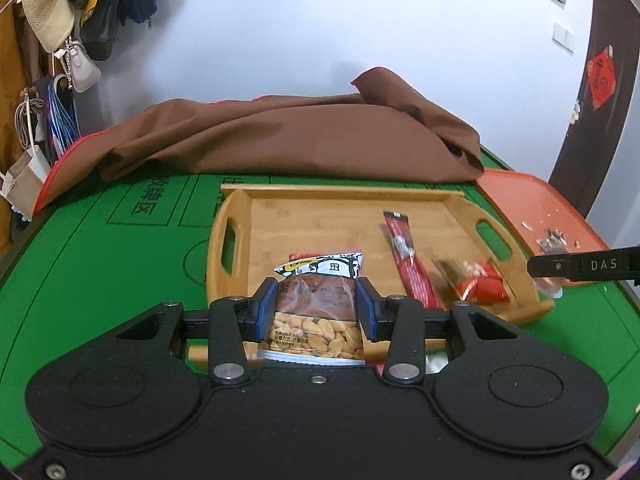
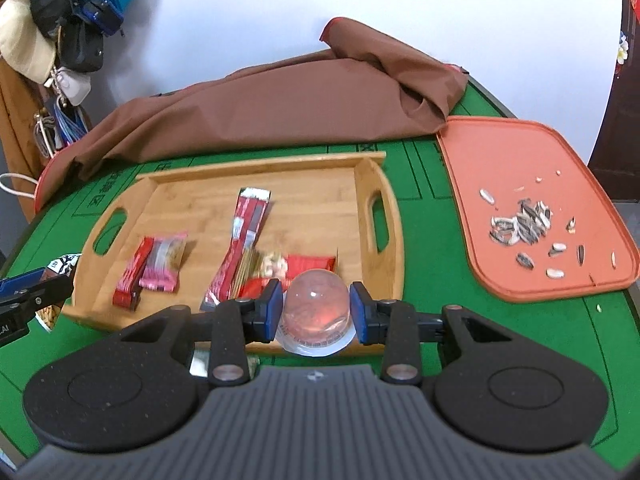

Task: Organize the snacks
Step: 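Carry both items over the tray and open the left tool to drop the peanut packet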

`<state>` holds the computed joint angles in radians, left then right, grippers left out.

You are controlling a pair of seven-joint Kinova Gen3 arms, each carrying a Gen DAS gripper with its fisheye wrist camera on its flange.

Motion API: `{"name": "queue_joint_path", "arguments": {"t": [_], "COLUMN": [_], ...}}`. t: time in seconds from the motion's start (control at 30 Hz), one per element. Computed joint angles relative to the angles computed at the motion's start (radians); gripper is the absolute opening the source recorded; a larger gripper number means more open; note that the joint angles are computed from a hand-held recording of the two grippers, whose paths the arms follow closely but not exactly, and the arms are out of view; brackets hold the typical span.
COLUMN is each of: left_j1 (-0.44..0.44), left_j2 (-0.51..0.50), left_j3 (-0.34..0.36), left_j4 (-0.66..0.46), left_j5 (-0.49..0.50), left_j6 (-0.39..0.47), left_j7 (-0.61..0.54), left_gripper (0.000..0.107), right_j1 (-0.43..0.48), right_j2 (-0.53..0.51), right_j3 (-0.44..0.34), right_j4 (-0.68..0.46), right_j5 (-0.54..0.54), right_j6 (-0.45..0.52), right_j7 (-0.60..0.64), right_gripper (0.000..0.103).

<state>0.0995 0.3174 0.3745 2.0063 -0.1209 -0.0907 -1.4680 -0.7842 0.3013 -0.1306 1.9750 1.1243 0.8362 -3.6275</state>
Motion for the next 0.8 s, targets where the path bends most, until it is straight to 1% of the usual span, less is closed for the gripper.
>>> {"name": "queue_joint_path", "arguments": {"t": [0.23, 0.3, 0.37, 0.5, 0.7, 0.8], "left_j1": [0.127, 0.189, 0.225, 0.234, 0.269, 0.274], "left_j2": [0.076, 0.102, 0.129, 0.194, 0.284, 0.323], "left_j3": [-0.119, -0.185, -0.224, -0.234, -0.268, -0.271], "left_j4": [-0.160, -0.210, -0.254, -0.351, -0.467, -0.522], "left_j5": [0.061, 0.082, 0.097, 0.119, 0.126, 0.126], "left_j6": [0.095, 0.112, 0.130, 0.180, 0.241, 0.278], "left_j7": [-0.027, -0.030, -0.033, -0.039, -0.039, -0.041], "left_gripper": [0.039, 0.039, 0.039, 0.039, 0.039, 0.039], "right_j1": [0.058, 0.067, 0.075, 0.101, 0.124, 0.127], "right_j2": [0.031, 0.053, 0.069, 0.100, 0.166, 0.193], "right_j3": [0.032, 0.048, 0.067, 0.105, 0.151, 0.174], "right_j4": [-0.084, -0.118, -0.141, -0.170, -0.236, -0.259], "right_j5": [-0.051, -0.067, -0.079, -0.096, -0.172, -0.216], "right_j6": [-0.036, -0.035, -0.046, -0.110, -0.151, -0.171], "right_j7": [0.125, 0.167, 0.187, 0.213, 0.313, 0.355], "right_gripper": [0.041, 0.041, 0.041, 0.041, 0.041, 0.041]}}
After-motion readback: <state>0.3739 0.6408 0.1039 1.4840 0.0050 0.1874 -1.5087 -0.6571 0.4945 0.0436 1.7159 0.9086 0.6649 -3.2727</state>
